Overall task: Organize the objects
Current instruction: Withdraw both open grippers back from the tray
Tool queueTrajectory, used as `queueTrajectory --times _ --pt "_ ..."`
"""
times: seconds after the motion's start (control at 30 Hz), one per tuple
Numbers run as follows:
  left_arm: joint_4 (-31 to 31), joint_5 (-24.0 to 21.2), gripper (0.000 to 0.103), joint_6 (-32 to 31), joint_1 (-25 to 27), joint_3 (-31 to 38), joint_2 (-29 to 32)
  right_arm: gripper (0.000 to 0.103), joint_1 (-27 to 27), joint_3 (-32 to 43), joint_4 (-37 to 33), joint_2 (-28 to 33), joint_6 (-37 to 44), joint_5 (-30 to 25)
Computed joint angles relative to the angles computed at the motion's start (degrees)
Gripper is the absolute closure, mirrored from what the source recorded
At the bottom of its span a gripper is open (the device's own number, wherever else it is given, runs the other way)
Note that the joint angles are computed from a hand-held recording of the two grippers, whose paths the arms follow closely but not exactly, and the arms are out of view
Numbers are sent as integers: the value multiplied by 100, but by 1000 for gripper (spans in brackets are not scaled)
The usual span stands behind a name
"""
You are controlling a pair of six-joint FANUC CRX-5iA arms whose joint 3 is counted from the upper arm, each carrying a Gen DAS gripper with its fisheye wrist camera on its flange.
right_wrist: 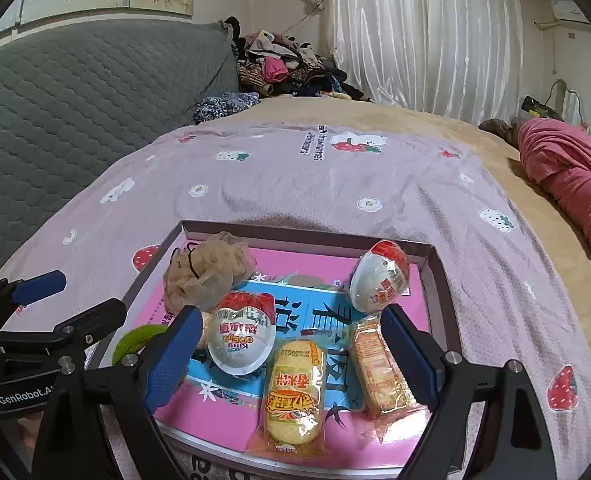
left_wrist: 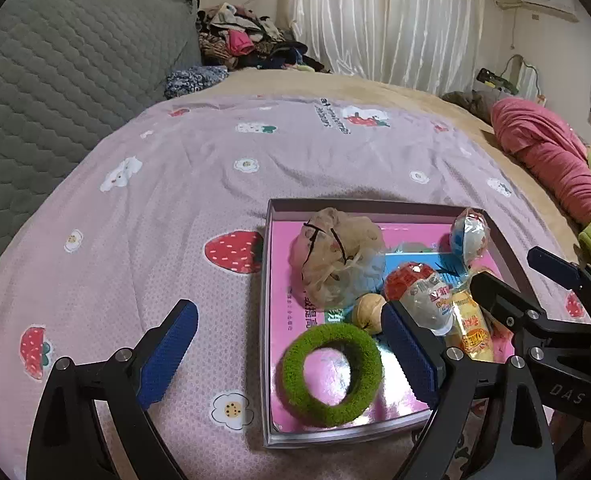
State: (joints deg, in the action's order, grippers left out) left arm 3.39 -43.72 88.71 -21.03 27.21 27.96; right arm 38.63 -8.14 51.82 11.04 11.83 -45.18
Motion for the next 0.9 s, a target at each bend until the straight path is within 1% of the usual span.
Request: queueTrajectory --times 0.13,0.27,0.37,0.43,0.57,0.6,0.73,0.83,0.9 --pt "-373 52 10 292 -84 69 -38 10 -9 -51 110 -28 -96 7" --pt "-425 51 10 393 -95 74 -50 8 -23 -96 191 -54 -203 31" --pt "-645 37 10 543 -146 121 -55 3 -29 -124 249 -65 -275 28" --pt "-548 93 10 487 -127 66 -73 3 -41 -183 327 -102 -381 62" --pt "76 332 10 127 -4 -225 -152 1 -77 -407 712 -256 -801 180" --pt "122 402 10 124 2 -275 -180 1 -83 -452 790 -293 -863 206" --pt "-182 579 10 408 -45 -349 -308 1 -69 -568 1093 -390 -1049 239" --pt "-600 606 10 641 -129 -296 -374 1 14 -501 998 -396 -926 65" --pt "-624 627 10 667 -142 -333 -438 1 71 -478 981 -414 -913 -58"
